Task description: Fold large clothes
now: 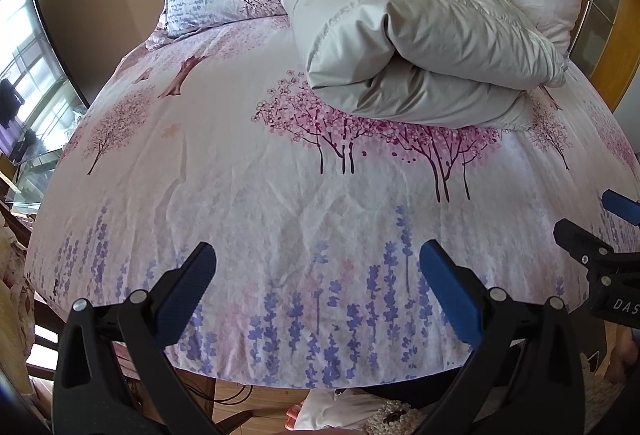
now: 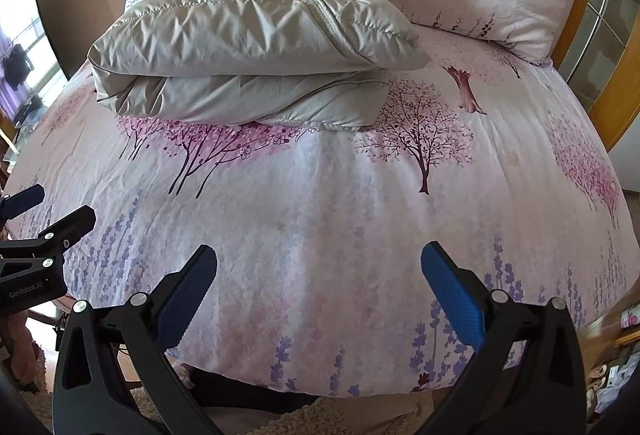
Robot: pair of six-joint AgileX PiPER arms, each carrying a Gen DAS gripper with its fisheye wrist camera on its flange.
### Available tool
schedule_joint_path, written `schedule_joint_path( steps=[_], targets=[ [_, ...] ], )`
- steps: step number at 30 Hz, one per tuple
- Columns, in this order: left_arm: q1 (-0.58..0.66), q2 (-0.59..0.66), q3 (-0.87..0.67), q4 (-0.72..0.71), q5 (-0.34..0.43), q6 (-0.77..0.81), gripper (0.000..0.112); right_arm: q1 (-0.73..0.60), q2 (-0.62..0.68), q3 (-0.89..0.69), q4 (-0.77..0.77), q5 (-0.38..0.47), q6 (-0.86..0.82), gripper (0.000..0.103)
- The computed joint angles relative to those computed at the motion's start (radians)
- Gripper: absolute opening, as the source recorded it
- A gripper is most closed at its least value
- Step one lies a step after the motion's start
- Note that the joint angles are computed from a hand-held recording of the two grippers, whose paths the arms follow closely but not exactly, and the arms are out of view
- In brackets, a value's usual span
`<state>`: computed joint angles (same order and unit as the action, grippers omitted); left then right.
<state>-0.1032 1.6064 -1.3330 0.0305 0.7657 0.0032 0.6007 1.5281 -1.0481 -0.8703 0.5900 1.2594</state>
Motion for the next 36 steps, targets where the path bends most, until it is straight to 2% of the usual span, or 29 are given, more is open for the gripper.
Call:
schedule_joint_path(
  steps=[36],
  targets=[
    [-0.002, 0.009, -0.009, -0.017, 0.011, 0.011, 0.101, -0.003, 0.010, -0.003, 0.003, -0.013, 0.011, 0.102]
  ],
)
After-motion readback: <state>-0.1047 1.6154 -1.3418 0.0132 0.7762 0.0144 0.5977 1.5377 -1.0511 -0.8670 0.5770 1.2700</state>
